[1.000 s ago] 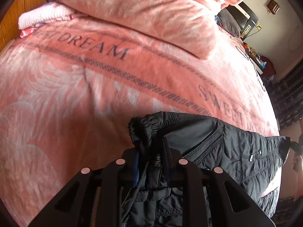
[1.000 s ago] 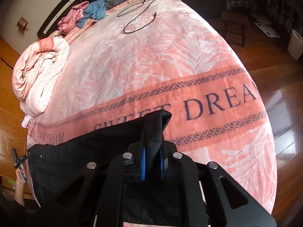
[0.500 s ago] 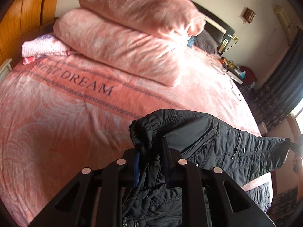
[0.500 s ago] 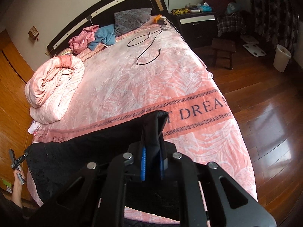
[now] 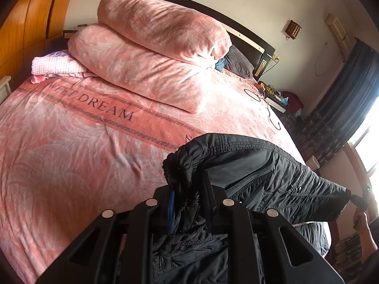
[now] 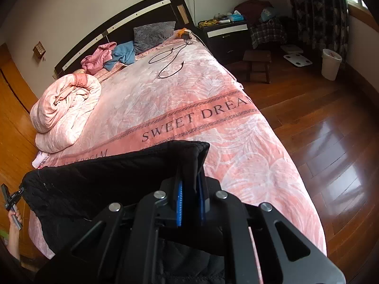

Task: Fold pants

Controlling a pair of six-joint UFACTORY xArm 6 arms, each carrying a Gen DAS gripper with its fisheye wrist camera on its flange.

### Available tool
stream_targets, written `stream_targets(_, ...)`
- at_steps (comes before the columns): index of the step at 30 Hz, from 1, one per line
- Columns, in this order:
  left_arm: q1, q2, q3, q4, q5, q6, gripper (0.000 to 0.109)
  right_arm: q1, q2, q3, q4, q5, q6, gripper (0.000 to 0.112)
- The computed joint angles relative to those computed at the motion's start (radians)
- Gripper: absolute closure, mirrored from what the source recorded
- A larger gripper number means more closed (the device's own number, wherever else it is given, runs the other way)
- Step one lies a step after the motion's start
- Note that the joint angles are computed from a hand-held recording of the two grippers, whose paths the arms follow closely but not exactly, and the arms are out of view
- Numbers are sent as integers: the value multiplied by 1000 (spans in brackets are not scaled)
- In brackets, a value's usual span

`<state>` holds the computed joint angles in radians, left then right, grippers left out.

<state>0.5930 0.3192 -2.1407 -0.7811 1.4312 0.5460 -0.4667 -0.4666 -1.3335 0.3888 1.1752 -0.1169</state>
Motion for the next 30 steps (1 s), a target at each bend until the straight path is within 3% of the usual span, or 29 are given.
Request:
stream_targets(12,121,-188,294,-78,34,133,89,-111,-359,282,55,33,-16,102)
stream_targets(24,234,-310,514,-87,88,269,89,-310,-602,418,146,202,-85,99)
stream_targets(30,249,-386,608,-20,72,395,82,-425,-690,457,171,316,-146,89)
